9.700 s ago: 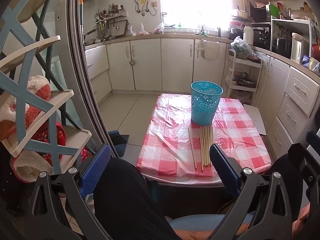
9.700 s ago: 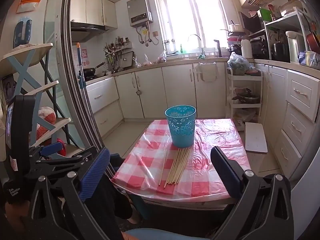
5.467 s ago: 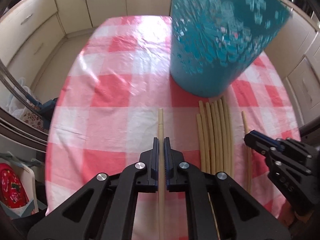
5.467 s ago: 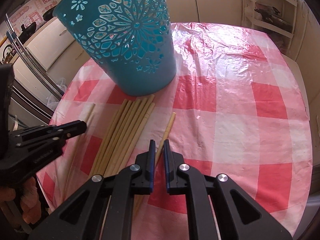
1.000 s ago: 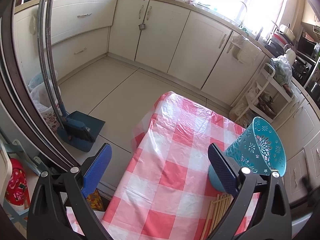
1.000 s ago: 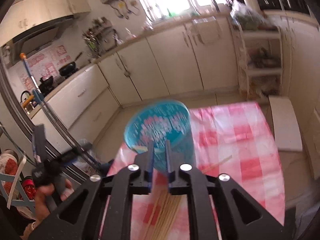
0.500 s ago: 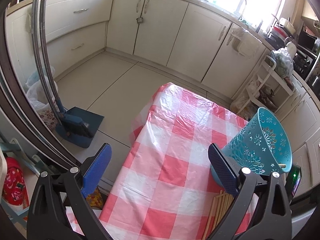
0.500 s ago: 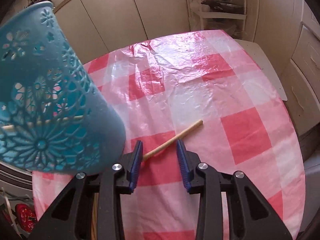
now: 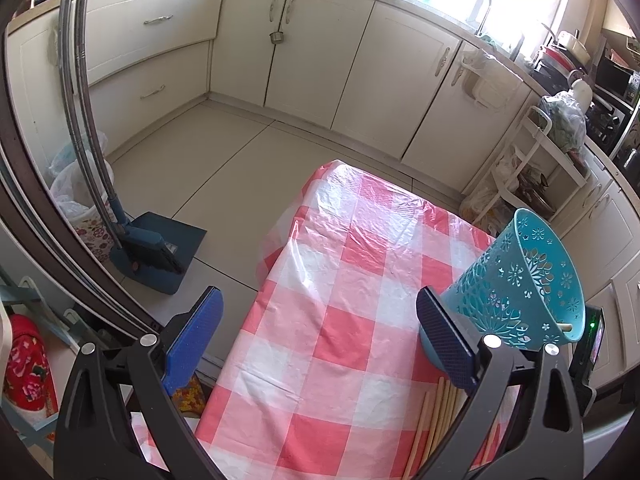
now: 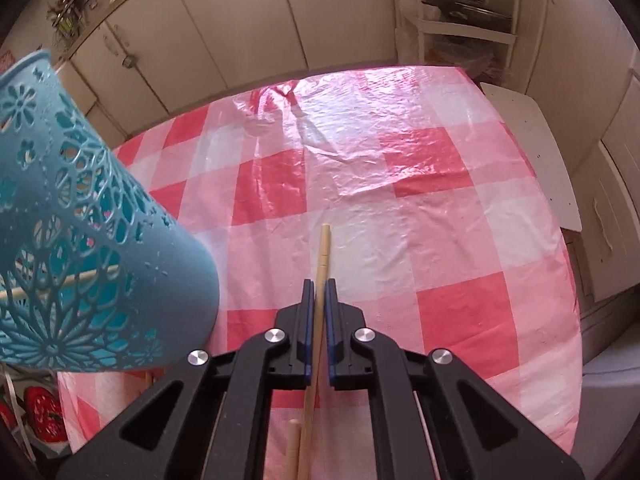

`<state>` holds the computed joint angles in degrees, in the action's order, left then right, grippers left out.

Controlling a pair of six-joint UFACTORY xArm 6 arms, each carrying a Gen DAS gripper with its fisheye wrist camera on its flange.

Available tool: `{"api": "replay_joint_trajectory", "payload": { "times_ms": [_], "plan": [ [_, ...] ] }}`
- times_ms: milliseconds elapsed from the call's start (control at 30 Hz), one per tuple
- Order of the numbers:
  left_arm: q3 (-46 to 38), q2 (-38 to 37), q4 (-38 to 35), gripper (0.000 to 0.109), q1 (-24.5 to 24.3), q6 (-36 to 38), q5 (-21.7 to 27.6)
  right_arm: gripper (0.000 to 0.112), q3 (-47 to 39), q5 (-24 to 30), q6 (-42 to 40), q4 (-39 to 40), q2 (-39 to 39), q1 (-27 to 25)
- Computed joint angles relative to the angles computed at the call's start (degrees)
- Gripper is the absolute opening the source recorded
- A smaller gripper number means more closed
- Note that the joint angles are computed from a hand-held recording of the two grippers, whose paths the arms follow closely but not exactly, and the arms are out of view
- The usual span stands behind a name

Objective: Organize utensils

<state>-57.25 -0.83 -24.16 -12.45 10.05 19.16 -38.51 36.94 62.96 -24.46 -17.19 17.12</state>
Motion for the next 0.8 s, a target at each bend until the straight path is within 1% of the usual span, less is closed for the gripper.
{"api": "replay_joint_trajectory", "payload": {
  "times_ms": [67, 133, 167, 200, 300, 400, 467, 533, 600, 733, 800],
  "plan": [
    [-0.12, 0.07, 0.15, 0.093, 0.0, -0.04, 0.19, 0.007, -2.0, 3.56, -2.77, -0.98, 1.34, 1.82],
    [-0.14, 0.08, 0.2, 0.093, -0.03, 0.05, 0.19, 0.007, -3.87, 7.9, -4.32, -4.68, 2.62, 4.37],
    [-0.1, 0.06, 0.25, 0.093, -0.04, 0.02, 0.12, 0.007, -4.2, 9.05, -4.25, -6.37, 2.89, 5.31],
    [-0.1, 0.06, 0.27, 0.093, -0.02, -0.01, 0.1, 0.007, -3.93, 9.1, -3.42, -7.87, 2.73, 5.78],
    [-0.16, 0.01, 0.29, 0.093, -0.01, -0.25, 0.45, 0.005, -0.79, 6.73, -1.24, -6.87, -0.82, 5.01],
    [-0.03, -0.27, -0.04, 0.093, 0.19, -0.16, 0.48, 0.005, 3.99, 3.3, 3.99, -8.01, -8.74, 5.16],
    [-0.09, -0.27, -0.41, 0.093, 0.28, 0.08, 0.59, 0.005, 5.08, 2.48, 7.2, -10.27, -13.82, 6.13],
    [-0.14, -0.21, -0.35, 0.093, 0.2, 0.12, 0.68, 0.005, 3.81, 1.49, 9.93, -12.82, -16.02, 6.9],
    [0.04, -0.22, 0.21, 0.093, 0.08, -0.01, 0.47, 0.005, 0.77, 1.07, 12.86, -16.72, -16.78, 8.24],
    [0.0, -0.13, 0.55, 0.093, 0.14, -0.56, 0.61, 0.005, -4.79, -3.06, 19.04, -24.7, -16.78, 9.6],
    [-0.13, -0.1, -0.04, 0.093, 0.21, -0.29, 0.83, 0.005, -8.93, -6.71, 25.72, -33.74, -14.4, 8.89]
  ]
}}
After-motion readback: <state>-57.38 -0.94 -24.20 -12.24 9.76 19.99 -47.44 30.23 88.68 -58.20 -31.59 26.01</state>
